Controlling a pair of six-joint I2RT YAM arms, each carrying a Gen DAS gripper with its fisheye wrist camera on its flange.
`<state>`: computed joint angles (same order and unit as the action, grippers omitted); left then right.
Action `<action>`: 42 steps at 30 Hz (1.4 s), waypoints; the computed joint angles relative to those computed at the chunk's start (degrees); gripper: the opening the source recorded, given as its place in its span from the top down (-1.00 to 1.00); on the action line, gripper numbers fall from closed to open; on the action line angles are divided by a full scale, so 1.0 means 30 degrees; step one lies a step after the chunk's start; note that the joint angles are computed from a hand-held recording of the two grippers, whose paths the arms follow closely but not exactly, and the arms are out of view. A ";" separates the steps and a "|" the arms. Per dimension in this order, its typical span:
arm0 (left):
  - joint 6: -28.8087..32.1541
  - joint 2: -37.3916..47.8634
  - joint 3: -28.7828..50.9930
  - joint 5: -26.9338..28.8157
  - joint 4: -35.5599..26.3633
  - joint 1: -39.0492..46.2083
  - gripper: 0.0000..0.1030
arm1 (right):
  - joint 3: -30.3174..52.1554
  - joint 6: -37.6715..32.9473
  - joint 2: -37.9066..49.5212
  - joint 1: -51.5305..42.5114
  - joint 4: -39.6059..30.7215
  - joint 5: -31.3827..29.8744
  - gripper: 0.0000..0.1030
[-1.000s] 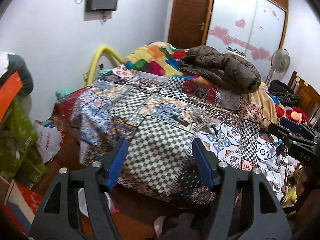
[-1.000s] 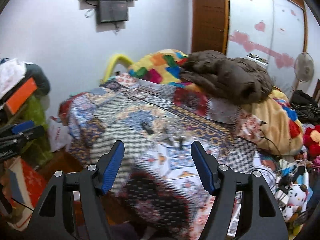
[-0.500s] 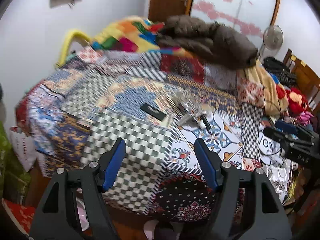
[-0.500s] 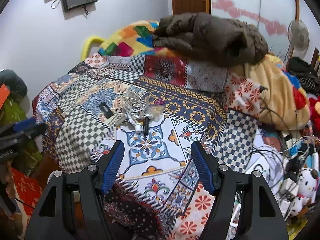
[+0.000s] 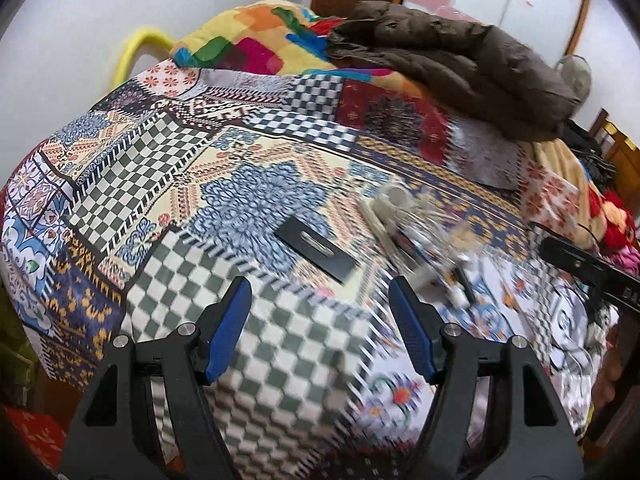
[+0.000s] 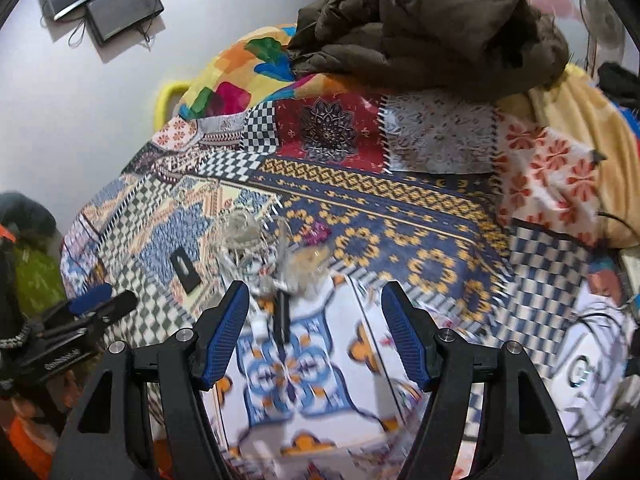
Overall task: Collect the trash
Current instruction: 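Grasp the clear plastic bag with the right tool while the left tool grasps the black clip, then carry the plastic bag and black clip in both tools to the white bin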
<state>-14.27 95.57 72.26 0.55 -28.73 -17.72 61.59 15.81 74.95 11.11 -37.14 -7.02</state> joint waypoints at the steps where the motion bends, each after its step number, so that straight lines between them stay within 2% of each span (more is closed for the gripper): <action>1: -0.0079 0.0677 0.0480 -0.0311 -0.0011 0.0075 -0.36 | 0.0025 0.0020 0.0252 -0.0088 0.0272 -0.0129 -0.27; 6: -0.0504 0.3605 0.2684 -0.1039 -0.0271 0.0131 -0.36 | 0.0787 0.0236 0.2771 0.0051 0.1415 -0.0022 -0.26; 10: -0.0826 0.5192 0.3713 -0.2036 -0.0208 -0.0134 -0.36 | 0.1148 0.0101 0.4310 0.0303 0.1730 0.0375 -0.09; 12: -0.1039 0.5642 0.3743 -0.2602 0.0169 -0.0221 -0.36 | 0.1004 0.0176 0.4639 0.0418 0.1853 0.0743 0.00; 17: -0.1330 0.5582 0.3106 -0.2695 0.1331 -0.0130 -0.37 | 0.0384 0.0001 0.4690 0.0499 0.2654 0.1474 0.15; 19: -0.1583 0.5663 0.3193 -0.2703 0.1335 -0.0113 -0.36 | 0.0507 -0.0593 0.4863 0.0802 0.2744 0.2151 0.17; 21: -0.1909 0.5893 0.3650 -0.2801 0.0909 -0.0187 -0.33 | 0.0691 -0.1035 0.5172 0.1176 0.2840 0.2936 0.27; 22: -0.2027 0.5977 0.3831 -0.2832 0.0747 -0.0231 -0.27 | 0.0707 -0.1206 0.5277 0.1332 0.2961 0.3217 0.40; 24: -0.1785 0.6139 0.4070 -0.2936 0.0763 -0.0327 0.12 | 0.0633 -0.1545 0.5312 0.1518 0.3204 0.3577 0.51; 25: -0.1456 0.6131 0.3973 -0.3363 0.0951 -0.0454 0.39 | 0.0624 -0.1527 0.5336 0.1511 0.3266 0.3524 0.56; 28: -0.0822 0.5521 0.2944 -0.3013 0.1784 -0.0402 0.47 | 0.0557 -0.1308 0.5109 0.1240 0.3004 0.2686 0.59; 33: 0.0507 0.4408 0.1896 -0.0604 0.1521 -0.0042 0.53 | -0.0231 -0.0723 0.3887 0.0732 0.2843 0.1968 0.60; 38: 0.1238 0.2406 0.0391 -0.0548 0.1500 -0.0746 0.53 | -0.0799 0.0064 0.2225 0.0891 0.2325 0.1986 0.60; 42: 0.1113 0.0696 0.0040 -0.0500 0.0675 -0.1238 0.53 | -0.0672 0.0274 0.0981 0.1514 0.1403 0.2492 0.60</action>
<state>-10.93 97.66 72.38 -0.95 -26.70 -21.43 59.58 16.63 77.90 15.65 -32.93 0.45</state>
